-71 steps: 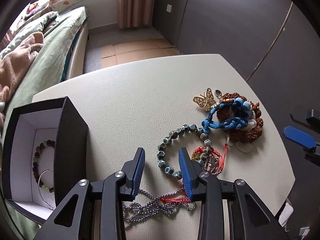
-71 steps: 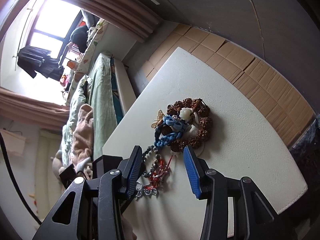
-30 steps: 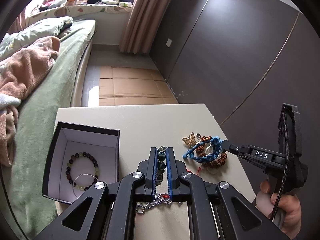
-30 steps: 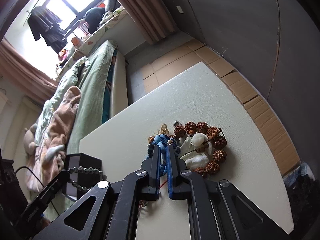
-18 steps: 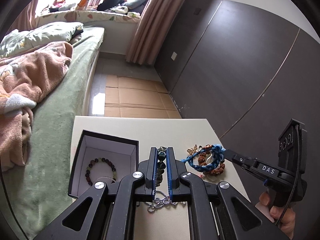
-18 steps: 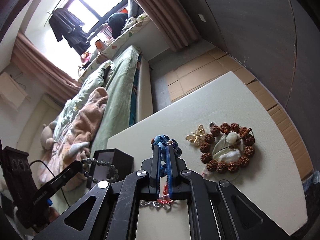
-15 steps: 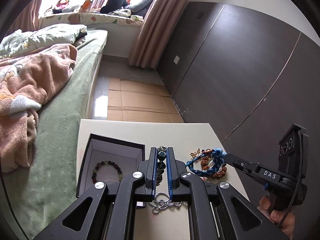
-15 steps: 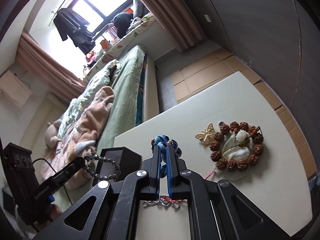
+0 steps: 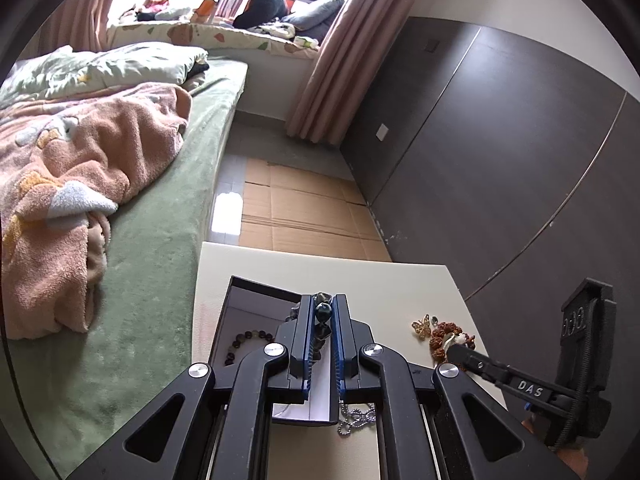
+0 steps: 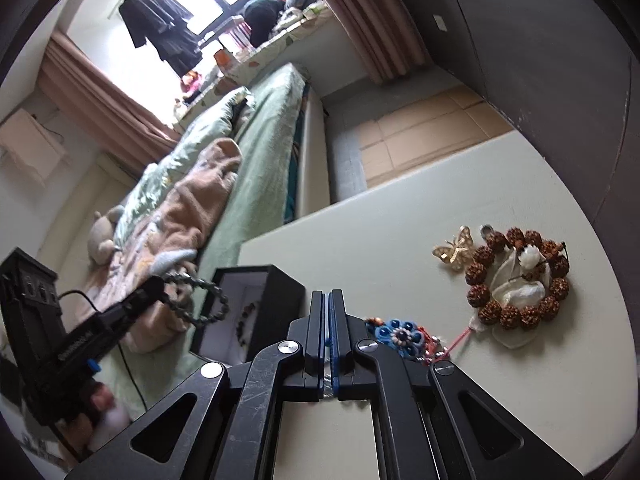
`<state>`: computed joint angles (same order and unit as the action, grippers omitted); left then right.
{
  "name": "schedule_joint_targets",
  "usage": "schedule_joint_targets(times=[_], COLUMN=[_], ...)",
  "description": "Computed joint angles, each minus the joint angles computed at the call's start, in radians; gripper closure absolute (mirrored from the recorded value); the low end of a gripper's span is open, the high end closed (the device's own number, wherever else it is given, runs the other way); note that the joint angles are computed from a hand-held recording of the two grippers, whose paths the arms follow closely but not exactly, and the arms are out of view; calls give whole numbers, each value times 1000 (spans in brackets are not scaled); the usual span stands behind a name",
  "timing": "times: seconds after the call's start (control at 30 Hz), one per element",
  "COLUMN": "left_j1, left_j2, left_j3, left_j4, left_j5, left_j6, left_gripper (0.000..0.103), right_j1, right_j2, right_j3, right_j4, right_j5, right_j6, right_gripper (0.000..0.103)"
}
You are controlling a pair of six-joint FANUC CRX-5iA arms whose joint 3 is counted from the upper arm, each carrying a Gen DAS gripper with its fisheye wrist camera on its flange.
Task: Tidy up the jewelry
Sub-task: 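Drop the grey bracelet into the box with the left tool while the right grasps the blue bracelet, then carry the blue braided bracelet over the box and open the right tool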
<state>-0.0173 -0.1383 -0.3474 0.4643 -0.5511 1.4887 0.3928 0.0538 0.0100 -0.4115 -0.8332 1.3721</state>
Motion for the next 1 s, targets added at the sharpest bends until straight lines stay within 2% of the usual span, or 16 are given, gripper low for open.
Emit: schedule_joint_targets(times=[0.03,0.1,0.13,0.33,0.57,0.63,0.67,0.7,0.77,0.93,1.0], left_j1=[3,7,9,19,38,43,47,48,53,69,71], left_j2=[2,5,7,35,64,63,58,50,34,38,39], left_j3=[0,-1,-1,11,45,44,33,21,4,3,6], left_j4=[2,17,23,59,37,33,49,62,70,77,62], left_j5=[-1,-6,-10,-56,-134,-139,-129,-113,-86,-98,-95], left_j6=[-1,-10,-14,-36,14,25,17,13,23,51,72], left_gripper=[95,95,95,93,90,67,42,25,18,18,12], right_j1=[15,25,23,46,132,140,140,134,115,75,58], right_j2=[16,38,45,93,151,146,140,133,119,89,81], right_j3=[3,6,8,34,18,6,-1,-2,-2,0,4], right_j4=[54,104,105,142,364,385,388,378,340,261,222], right_j5=[-21,-47,-54,-90,-120,-110,-101,-94,-82,-51,-43], right_j6=[-41,-73,-68,-59,-172,-176,-181,-179,-169,-153,-138], right_gripper=[92,63,58,56,56,57,67,75,80,81,82])
